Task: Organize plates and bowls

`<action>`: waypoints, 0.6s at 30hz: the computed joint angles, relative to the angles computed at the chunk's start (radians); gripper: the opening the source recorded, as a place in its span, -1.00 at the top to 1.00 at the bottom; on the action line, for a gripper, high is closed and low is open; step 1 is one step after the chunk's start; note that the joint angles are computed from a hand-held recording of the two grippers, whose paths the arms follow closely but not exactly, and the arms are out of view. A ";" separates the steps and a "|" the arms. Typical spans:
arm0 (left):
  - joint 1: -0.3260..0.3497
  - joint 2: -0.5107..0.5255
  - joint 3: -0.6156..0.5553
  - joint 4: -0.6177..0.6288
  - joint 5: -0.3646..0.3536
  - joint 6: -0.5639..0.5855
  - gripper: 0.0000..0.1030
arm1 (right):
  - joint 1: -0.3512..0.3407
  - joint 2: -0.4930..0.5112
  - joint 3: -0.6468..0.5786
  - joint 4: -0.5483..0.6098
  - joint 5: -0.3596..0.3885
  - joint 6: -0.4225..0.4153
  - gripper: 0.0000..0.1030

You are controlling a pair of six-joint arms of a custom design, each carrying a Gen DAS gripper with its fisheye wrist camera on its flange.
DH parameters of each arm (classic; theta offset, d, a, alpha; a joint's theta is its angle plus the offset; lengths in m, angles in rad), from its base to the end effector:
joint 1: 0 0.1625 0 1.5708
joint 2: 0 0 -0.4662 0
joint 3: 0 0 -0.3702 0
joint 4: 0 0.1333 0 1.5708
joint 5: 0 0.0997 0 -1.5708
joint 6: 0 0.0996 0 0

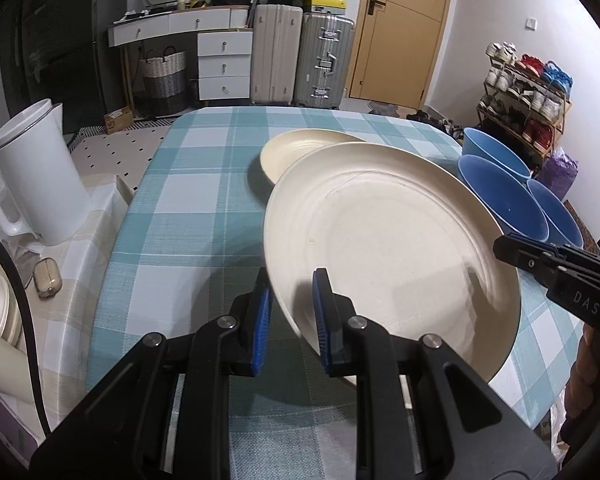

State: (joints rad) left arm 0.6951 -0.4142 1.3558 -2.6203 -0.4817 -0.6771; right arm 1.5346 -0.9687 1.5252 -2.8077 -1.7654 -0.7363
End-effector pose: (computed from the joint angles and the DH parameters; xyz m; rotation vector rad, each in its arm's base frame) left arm -0.4331 -0.6497 0.0157 0.1483 2.2229 -1.0307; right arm 0.0880 -0.7210 0.3379 0.8100 -2.4815 0.7594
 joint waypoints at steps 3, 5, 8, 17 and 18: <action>0.002 0.010 -0.010 -0.007 -0.005 0.017 0.69 | -0.005 -0.001 0.004 -0.007 -0.006 0.005 0.62; 0.005 0.020 -0.021 -0.009 -0.010 0.027 0.69 | -0.009 -0.002 0.007 -0.011 -0.011 0.005 0.62; 0.008 0.029 -0.027 -0.013 -0.016 0.037 0.69 | -0.014 -0.002 0.013 -0.017 -0.020 0.003 0.62; 0.016 0.059 -0.061 0.003 -0.030 0.059 0.69 | -0.032 -0.002 0.020 -0.025 -0.037 0.005 0.62; 0.017 0.064 -0.068 0.006 -0.030 0.064 0.69 | -0.033 -0.002 0.019 -0.023 -0.039 0.006 0.62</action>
